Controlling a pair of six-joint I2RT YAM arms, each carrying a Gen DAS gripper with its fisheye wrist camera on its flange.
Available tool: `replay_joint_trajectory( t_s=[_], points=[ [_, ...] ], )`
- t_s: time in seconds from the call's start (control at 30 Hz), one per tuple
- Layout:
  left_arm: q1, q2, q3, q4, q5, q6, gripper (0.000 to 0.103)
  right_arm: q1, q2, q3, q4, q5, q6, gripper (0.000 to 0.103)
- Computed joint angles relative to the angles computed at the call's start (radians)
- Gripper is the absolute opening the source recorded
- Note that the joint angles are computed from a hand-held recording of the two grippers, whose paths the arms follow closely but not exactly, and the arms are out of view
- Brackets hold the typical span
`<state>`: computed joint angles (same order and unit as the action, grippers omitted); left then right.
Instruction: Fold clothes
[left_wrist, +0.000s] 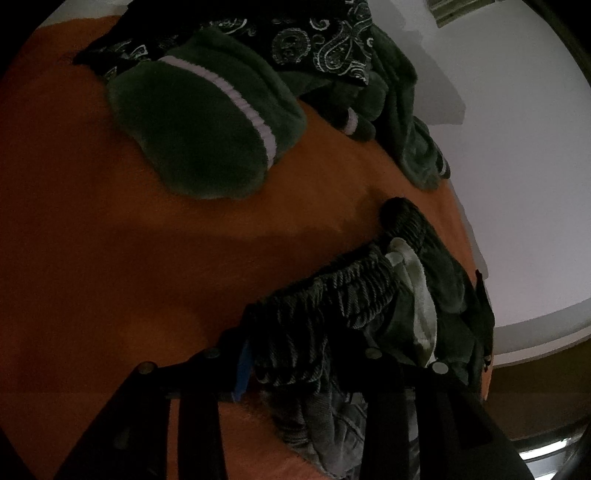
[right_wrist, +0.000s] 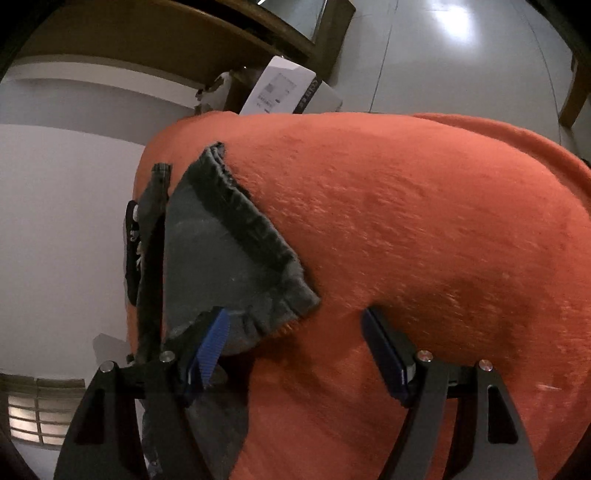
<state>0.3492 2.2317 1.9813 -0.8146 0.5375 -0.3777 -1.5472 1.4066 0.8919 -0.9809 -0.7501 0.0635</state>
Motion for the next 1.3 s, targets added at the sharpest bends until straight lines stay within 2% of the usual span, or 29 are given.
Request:
replay_joint_trajectory(
  t_s=[0.03, 0.17, 0.27, 0.3, 0.33, 0.37, 0.4, 0.47, 0.63, 0.7, 0.8, 0.87, 0.93, 1.0, 1.07, 1.13, 1.2, 1.3],
  points=[
    [0.0, 0.001, -0.002, 0.001, -0.001, -0.002, 0.038, 0.015, -0.002, -0.007, 0.025, -0.002, 0.035, 0.062],
    [-0.006, 0.001, -0.007, -0.001, -0.021, -0.011, 0.039, 0.065, 0.048, -0.015, 0.08, -0.003, 0.129, 0.046],
    [-0.008, 0.011, -0.005, 0.003, -0.026, -0.029, 0.04, 0.086, 0.066, -0.024, 0.109, 0.01, 0.191, 0.046],
    [-0.008, 0.013, -0.005, 0.006, -0.026, -0.034, 0.04, 0.086, 0.062, -0.033, 0.128, 0.009, 0.215, 0.042],
    [-0.009, 0.014, -0.01, 0.012, -0.027, -0.04, 0.04, 0.081, 0.056, -0.042, 0.147, 0.01, 0.236, 0.036],
    [-0.011, 0.016, -0.011, 0.016, -0.03, -0.045, 0.041, 0.071, 0.047, -0.048, 0.161, 0.011, 0.251, 0.02],
    [-0.013, 0.017, -0.013, 0.019, -0.033, -0.049, 0.041, 0.06, 0.035, -0.05, 0.17, 0.014, 0.26, 0.018],
    [-0.014, 0.02, -0.013, 0.019, -0.037, -0.052, 0.041, 0.037, -0.005, -0.021, 0.16, 0.043, 0.223, 0.016],
    [-0.02, 0.026, -0.01, 0.025, -0.045, -0.07, 0.042, -0.033, -0.059, 0.168, 0.077, 0.084, 0.076, 0.009],
    [-0.023, 0.027, -0.015, 0.034, -0.052, -0.072, 0.042, -0.039, -0.049, 0.217, 0.052, 0.097, 0.033, 0.009],
    [-0.024, 0.035, -0.012, 0.033, -0.052, -0.076, 0.042, -0.049, -0.021, 0.21, 0.042, 0.132, 0.002, 0.009],
    [-0.025, 0.057, 0.027, 0.002, -0.052, -0.071, 0.042, 0.004, 0.107, 0.249, 0.007, 0.203, -0.039, 0.009],
    [-0.022, 0.077, 0.07, -0.035, -0.042, -0.056, 0.042, 0.026, 0.268, 0.327, -0.118, 0.278, -0.077, 0.014],
    [-0.017, 0.084, 0.083, -0.053, -0.035, -0.037, 0.042, -0.028, 0.347, 0.374, -0.199, 0.215, -0.072, 0.014],
    [-0.012, 0.088, 0.089, -0.062, -0.028, -0.029, 0.043, -0.048, 0.365, 0.425, -0.231, 0.198, -0.082, 0.02],
    [-0.011, 0.074, 0.065, -0.047, -0.03, -0.037, 0.043, -0.031, 0.37, 0.466, -0.235, 0.223, -0.096, 0.049],
    [-0.017, 0.065, 0.049, -0.037, -0.045, -0.042, 0.043, 0.008, 0.37, 0.491, -0.213, 0.261, -0.093, 0.055],
    [-0.025, 0.066, 0.056, -0.043, -0.062, -0.043, 0.043, 0.11, 0.357, 0.527, -0.176, 0.37, -0.115, 0.055]
  ],
)
